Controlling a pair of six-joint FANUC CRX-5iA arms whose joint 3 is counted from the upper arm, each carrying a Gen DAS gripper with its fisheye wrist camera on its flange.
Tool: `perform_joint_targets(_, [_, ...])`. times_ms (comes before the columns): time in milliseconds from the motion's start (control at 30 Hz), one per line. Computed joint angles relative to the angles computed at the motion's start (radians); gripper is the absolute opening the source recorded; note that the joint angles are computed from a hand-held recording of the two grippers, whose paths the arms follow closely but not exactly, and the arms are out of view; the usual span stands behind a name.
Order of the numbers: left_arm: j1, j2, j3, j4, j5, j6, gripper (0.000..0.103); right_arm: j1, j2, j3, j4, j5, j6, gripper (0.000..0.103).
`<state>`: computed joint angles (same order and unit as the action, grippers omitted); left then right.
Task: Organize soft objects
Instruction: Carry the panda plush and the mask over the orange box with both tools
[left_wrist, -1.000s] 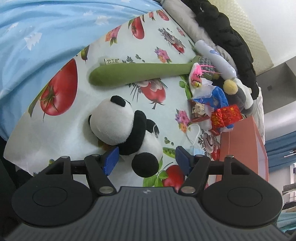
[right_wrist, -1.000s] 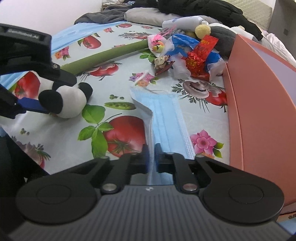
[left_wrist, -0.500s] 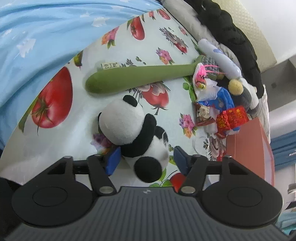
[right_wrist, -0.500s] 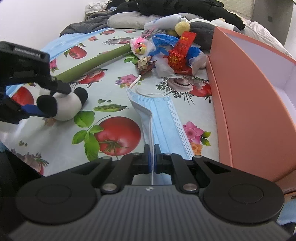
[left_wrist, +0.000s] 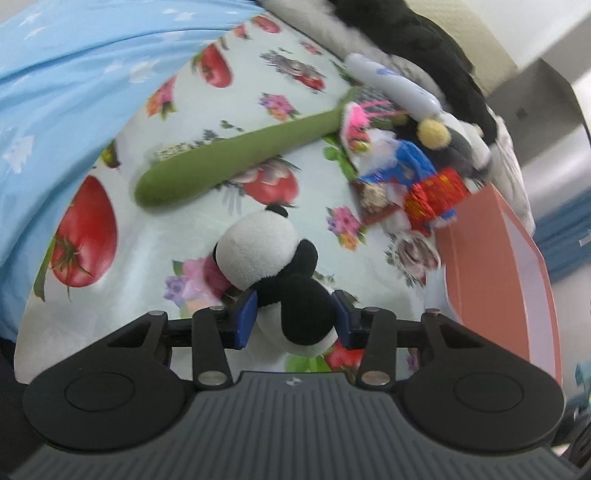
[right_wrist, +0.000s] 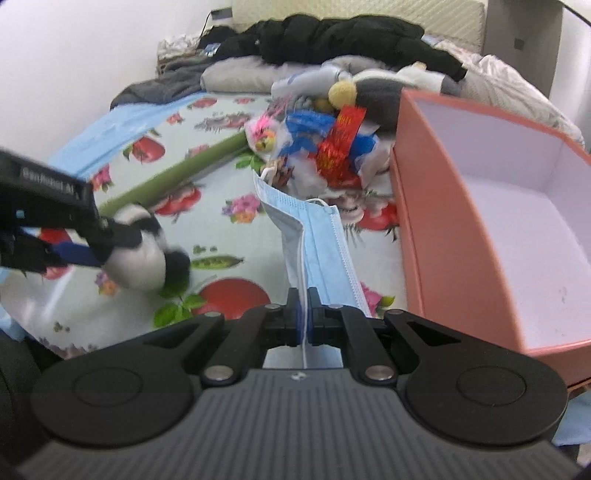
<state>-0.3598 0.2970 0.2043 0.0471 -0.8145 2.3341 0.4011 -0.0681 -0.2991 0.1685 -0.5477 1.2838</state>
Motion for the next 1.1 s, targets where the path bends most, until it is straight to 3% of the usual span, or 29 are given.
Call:
perform_joint_targets(367, [-0.047,-0.011,0.059,-0.031,-0.014,-0.207,0.031,0.022,-0.09,-0.049,0.121,0.032,-0.161,0.006])
perform_joint_targets(533, [-0.065,-0.017,0.056,-0.048,-0.004,-0.235,0.029,0.03,-0.117,-0.074,0.166,0.031,-0.206,0.006])
perform_joint_targets(767, [-0.068,-0.033,0.03,-0.001,0.022,-0.263,0.028,0.027,-0.136,-0.074,0.136,0.003,-0.202,0.006])
perform_joint_targets(1100, [-0.089,-0.036,0.085,0.03,0.056,-0.336,0.028,0.013,-0.188,-0.081,0.167,0.015,-0.249,0.006])
